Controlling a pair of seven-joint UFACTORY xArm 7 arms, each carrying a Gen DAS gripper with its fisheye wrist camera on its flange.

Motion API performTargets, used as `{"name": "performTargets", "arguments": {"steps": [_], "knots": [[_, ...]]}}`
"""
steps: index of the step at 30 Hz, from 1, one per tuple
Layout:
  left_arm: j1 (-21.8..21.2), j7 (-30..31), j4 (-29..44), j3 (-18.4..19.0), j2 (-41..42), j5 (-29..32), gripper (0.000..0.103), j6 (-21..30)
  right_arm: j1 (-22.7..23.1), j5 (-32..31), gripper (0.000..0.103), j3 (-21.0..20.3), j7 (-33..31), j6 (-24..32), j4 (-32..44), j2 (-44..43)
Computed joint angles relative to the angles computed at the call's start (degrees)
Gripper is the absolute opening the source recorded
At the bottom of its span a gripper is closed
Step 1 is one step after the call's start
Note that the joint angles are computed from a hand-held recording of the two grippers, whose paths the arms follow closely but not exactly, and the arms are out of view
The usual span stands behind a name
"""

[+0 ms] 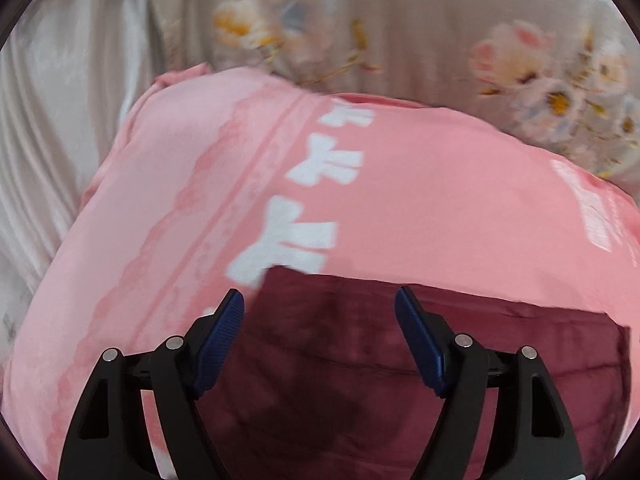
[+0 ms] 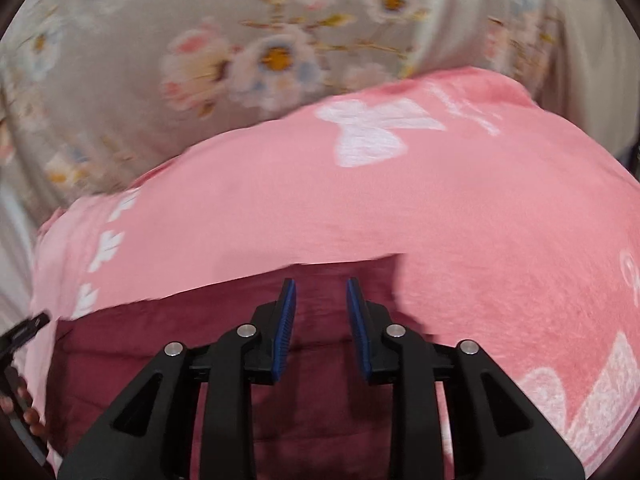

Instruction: Fold large clothes

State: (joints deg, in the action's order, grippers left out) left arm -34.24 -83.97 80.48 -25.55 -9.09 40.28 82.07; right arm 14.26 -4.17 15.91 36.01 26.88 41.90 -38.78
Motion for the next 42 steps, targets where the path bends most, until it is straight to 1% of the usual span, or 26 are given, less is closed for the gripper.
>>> {"name": "performTargets", "arguments": {"steps": [1,2,4,6,8,12,15,18,22,26,31,32,34,35,36,37,38,40,42], "knots": [[-0.3,0.8,1.5,-0.4,1.7,0.3,0.074,-0.4,1.6,0.4,0.026,0.4,-1.1,-0.4,1.3,1.8],[-1.0,1.6,3.2,-0.8,4.0,0.5,0.074,-1.2,2.5,0.6,0.026,0.6,-1.7,-0.4,2.4,3.3],[-3.0,1.9,5.6,-0.6,7.8,1.5,0.074,-1.2,3.9,0.5,0.026,2.2,-2.3,0.0,4.9,7.5],[-5.1,2.5,7.8,0.1,11.8,1.8,0.074,-0.8,4.2,-0.3,0.026,3.0,-2.2,0.5,6.6,10.8],[-6.4,2.3,7.7,1.4,13.9,0.9,0.074,-2.4,4.5,-1.1,0.026,3.6,-1.3,1.0,7.2,13.5],[-9.4,0.5,7.2,4.2,15.4,2.9,0.079,-2.1,2.9,-6.9,0.026,6.4,3.4,-0.7,5.5,14.5],[-11.3,-0.3,6.5,6.1,16.1,4.3,0.083,-2.7,2.8,-9.7,0.026,6.6,5.1,-1.7,4.7,14.6],[-13.0,-0.7,7.8,7.2,17.6,5.6,0.084,-1.3,2.2,-12.2,0.026,7.3,7.0,-2.4,4.2,14.3],[-14.2,-0.3,8.5,8.3,18.5,6.2,0.085,-0.5,3.2,-12.4,0.027,5.9,6.8,-3.5,3.7,14.6],[-14.7,-0.1,8.6,8.9,18.7,6.3,0.085,-0.4,3.1,-13.1,0.027,6.0,7.2,-3.6,3.8,14.9],[-15.2,-0.1,9.3,9.2,19.4,6.8,0.085,0.2,2.8,-14.5,0.027,6.5,7.9,-2.6,4.6,15.4],[-15.2,0.2,9.5,9.3,19.3,6.6,0.085,0.2,2.8,-14.7,0.027,6.7,7.9,-1.6,5.1,15.3],[-15.6,0.5,10.2,9.2,19.1,5.6,0.085,1.3,2.9,-15.5,0.027,7.8,8.9,2.4,6.3,14.1],[-15.9,-0.2,10.0,8.9,18.3,5.1,0.082,1.5,4.3,-14.1,0.029,6.9,8.5,2.4,5.7,12.8],[-16.1,-1.6,8.6,8.5,16.4,4.6,0.081,0.5,6.3,-12.0,0.03,5.7,7.6,1.6,4.6,11.2],[-16.2,-2.4,8.0,7.9,15.5,4.6,0.081,0.1,8.5,-9.7,0.035,4.7,6.5,0.8,3.2,9.0],[-16.5,-2.9,7.3,7.0,14.3,4.7,0.081,0.1,9.5,-8.7,0.036,4.8,6.0,0.7,2.2,7.5],[-17.5,-3.2,7.7,5.3,14.2,5.4,0.081,2.9,10.4,-7.6,0.037,5.8,5.1,1.8,0.9,5.5],[-18.2,-3.5,7.5,4.4,14.7,4.8,0.082,4.7,10.1,-7.2,0.038,7.1,5.3,2.5,0.2,5.1]]}}
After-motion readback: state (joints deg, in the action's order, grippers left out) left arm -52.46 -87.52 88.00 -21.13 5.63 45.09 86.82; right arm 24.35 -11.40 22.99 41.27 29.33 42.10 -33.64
